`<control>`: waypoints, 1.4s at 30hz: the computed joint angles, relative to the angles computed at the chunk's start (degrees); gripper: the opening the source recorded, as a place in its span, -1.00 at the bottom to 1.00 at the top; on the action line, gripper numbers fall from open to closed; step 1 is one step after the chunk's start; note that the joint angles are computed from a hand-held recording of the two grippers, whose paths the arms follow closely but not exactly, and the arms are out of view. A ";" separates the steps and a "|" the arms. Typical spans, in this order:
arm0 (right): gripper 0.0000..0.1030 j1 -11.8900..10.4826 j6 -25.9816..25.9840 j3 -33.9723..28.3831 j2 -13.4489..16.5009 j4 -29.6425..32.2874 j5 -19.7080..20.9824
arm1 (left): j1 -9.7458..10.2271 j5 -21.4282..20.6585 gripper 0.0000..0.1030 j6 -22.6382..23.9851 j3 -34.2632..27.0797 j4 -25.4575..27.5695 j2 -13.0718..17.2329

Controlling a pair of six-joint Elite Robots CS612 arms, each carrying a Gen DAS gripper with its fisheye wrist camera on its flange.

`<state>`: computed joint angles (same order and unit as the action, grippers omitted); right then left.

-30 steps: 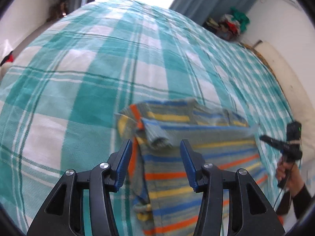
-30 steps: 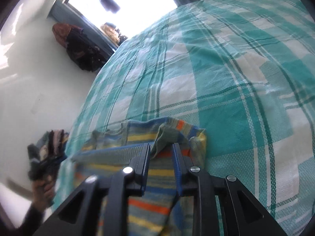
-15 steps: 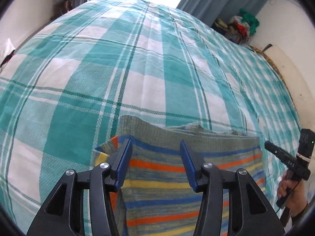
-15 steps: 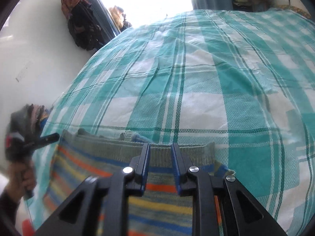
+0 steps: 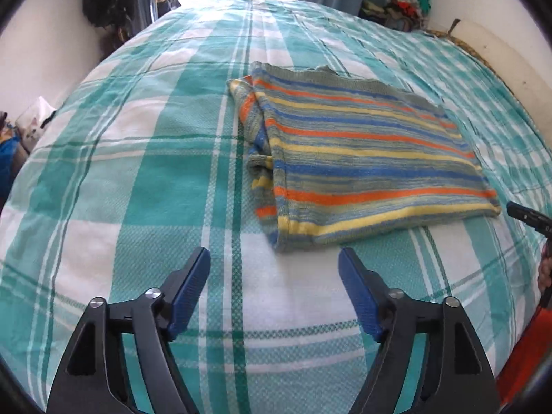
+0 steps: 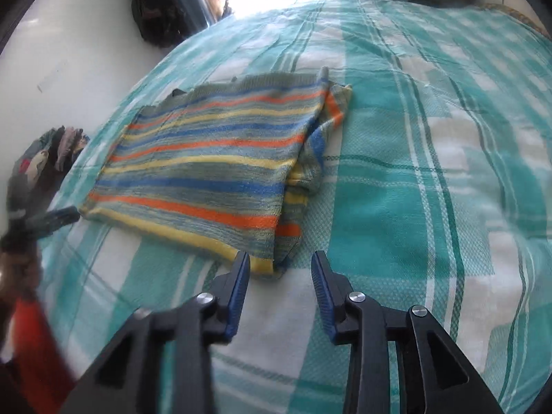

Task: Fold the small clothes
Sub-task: 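Open both grippers and release the folded sweater, then grasp one side edge with both grippers and fold it over the middle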

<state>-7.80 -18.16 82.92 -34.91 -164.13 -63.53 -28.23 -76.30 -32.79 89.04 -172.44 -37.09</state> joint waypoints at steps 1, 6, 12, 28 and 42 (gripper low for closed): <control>0.02 0.01 1.07 1.67 -0.30 -3.16 -0.72 | -0.74 2.62 0.83 -1.62 0.66 0.57 -0.20; 0.07 0.10 6.01 6.32 1.86 -17.22 -3.07 | -1.68 5.70 0.94 -5.79 0.75 2.39 2.08; 0.19 0.18 5.71 6.08 2.63 -19.68 -3.11 | -2.35 8.53 0.99 -5.69 1.20 0.52 2.69; 0.21 1.22 4.04 6.52 2.58 -20.79 -7.31 | -2.72 9.65 0.99 -5.13 0.72 2.59 2.82; 0.39 -2.39 3.36 -2.41 1.74 1.99 7.32 | -7.79 -1.64 0.39 22.37 -10.97 -2.71 5.82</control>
